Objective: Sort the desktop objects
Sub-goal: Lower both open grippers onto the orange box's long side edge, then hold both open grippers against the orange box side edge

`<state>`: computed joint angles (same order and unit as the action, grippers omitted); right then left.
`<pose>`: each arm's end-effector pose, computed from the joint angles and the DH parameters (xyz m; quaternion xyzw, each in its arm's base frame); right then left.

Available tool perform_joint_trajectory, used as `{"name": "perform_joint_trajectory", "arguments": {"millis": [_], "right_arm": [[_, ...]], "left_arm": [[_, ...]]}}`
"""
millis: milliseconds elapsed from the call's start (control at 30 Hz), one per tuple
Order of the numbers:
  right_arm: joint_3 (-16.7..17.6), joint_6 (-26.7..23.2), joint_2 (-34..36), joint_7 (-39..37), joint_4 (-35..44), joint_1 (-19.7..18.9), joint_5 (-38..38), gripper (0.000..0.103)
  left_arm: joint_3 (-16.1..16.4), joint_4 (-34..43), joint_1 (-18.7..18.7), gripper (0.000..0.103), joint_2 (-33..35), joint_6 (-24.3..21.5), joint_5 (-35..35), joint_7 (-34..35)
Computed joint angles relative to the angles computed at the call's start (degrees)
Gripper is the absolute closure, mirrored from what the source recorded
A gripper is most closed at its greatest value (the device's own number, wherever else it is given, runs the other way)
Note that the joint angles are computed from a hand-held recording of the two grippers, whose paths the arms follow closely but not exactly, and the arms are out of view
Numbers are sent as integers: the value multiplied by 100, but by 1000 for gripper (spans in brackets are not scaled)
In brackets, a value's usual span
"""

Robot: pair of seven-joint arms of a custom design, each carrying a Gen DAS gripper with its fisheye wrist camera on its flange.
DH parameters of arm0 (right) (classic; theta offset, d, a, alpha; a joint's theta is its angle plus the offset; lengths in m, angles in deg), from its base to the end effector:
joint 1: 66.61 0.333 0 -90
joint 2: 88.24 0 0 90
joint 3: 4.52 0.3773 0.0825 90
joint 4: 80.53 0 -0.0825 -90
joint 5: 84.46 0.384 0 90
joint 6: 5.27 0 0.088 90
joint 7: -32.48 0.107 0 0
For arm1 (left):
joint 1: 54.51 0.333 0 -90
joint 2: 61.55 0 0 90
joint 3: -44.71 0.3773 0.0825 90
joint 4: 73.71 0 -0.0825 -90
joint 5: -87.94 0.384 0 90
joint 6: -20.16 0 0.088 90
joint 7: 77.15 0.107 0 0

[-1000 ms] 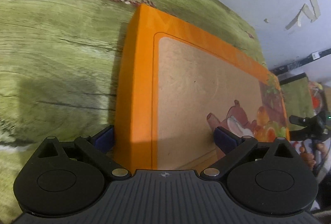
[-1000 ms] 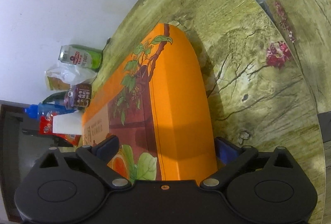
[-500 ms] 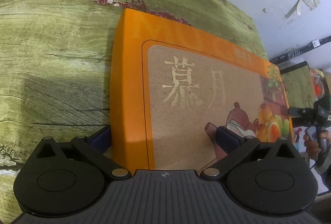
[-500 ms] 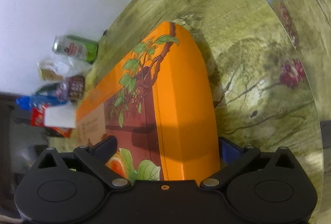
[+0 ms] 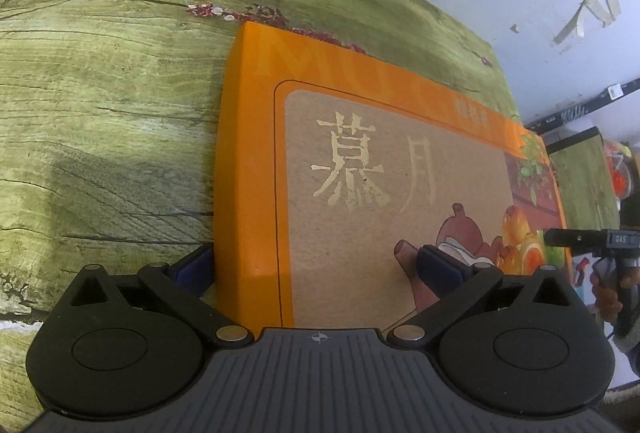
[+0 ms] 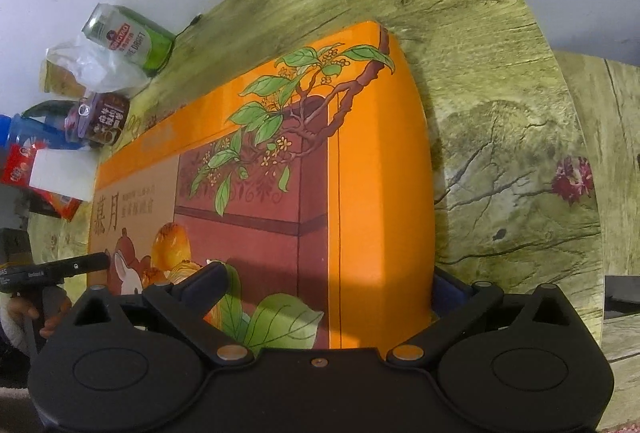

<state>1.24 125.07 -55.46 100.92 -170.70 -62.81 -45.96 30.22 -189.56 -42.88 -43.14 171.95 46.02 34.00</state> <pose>0.7342 0.1247 0.3781 -0.7114 0.6375 0.1366 0.2623 0.6413 -0.0022 0.3801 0.7444 -0.6030 0.2844 0.0366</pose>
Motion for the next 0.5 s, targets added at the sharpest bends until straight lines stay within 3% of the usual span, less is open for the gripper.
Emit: {"name": "perform_joint_trajectory", "arguments": {"millis": [500], "right_arm": [[-4, 247, -136, -48, -98, 18, 60, 0]], "left_arm": [[-55, 293, 13, 0, 123, 80, 140, -113]]}}
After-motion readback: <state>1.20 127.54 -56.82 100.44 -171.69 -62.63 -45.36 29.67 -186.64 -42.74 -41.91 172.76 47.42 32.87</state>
